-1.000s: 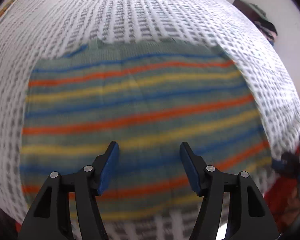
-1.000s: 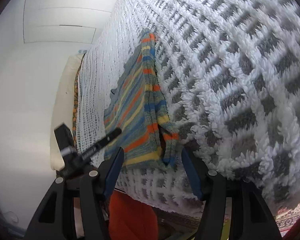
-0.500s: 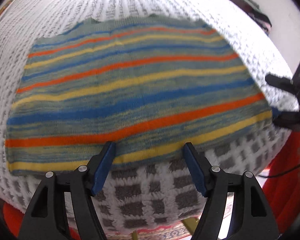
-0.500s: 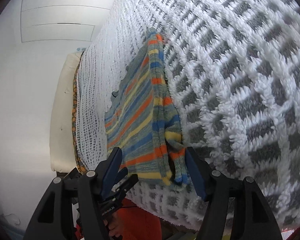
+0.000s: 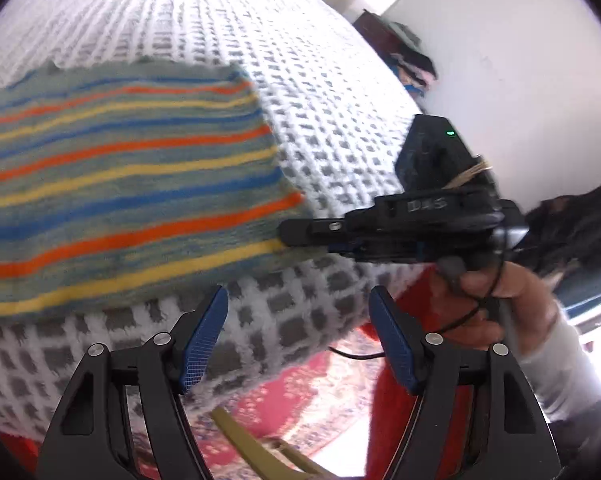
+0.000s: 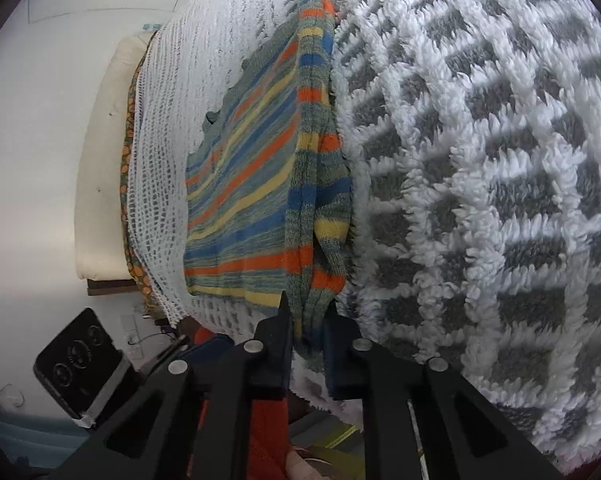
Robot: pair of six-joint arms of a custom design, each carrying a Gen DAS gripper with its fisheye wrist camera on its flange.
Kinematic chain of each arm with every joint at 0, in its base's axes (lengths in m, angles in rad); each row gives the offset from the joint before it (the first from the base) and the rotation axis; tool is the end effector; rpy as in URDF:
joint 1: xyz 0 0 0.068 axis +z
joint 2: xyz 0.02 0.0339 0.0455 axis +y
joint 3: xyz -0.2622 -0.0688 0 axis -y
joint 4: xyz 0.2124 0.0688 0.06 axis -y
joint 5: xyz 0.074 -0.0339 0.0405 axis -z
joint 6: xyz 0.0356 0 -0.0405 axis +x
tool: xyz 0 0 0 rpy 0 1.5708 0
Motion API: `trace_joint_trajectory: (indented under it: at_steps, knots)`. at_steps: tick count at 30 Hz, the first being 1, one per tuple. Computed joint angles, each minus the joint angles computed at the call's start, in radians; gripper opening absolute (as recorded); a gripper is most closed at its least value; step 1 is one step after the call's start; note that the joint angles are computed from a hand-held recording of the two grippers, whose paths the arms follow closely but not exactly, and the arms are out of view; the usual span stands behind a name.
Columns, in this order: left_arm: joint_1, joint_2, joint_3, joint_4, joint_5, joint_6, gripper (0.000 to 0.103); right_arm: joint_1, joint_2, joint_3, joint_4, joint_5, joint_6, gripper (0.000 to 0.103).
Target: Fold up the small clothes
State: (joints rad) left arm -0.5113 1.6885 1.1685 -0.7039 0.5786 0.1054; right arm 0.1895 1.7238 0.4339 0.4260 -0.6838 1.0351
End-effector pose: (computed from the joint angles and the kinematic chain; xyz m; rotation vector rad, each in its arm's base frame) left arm 0.2523 -0.1639 0.2228 0.9826 2.6068 -0.9093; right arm 0.2339 0.0678 0.1079 0.7655 2.5442 1.3257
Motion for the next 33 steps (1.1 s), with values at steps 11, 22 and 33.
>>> trace_joint_trajectory:
  at_steps: [11, 22, 33]
  knots:
    - [-0.392, -0.008, -0.095, 0.338, -0.702, 0.337, 0.060, -0.096, 0.104, -0.071, 0.348, -0.217, 0.191, 0.012]
    - [-0.323, 0.094, -0.001, 0.370, -0.637, 0.243, 0.002, -0.190, 0.112, 0.122, 0.040, -0.203, 0.014, 0.081]
    - [-0.274, 0.037, -0.013, 0.369, -0.551, 0.197, 0.002, -0.238, 0.481, 0.643, -0.156, -0.157, -0.023, 0.068]
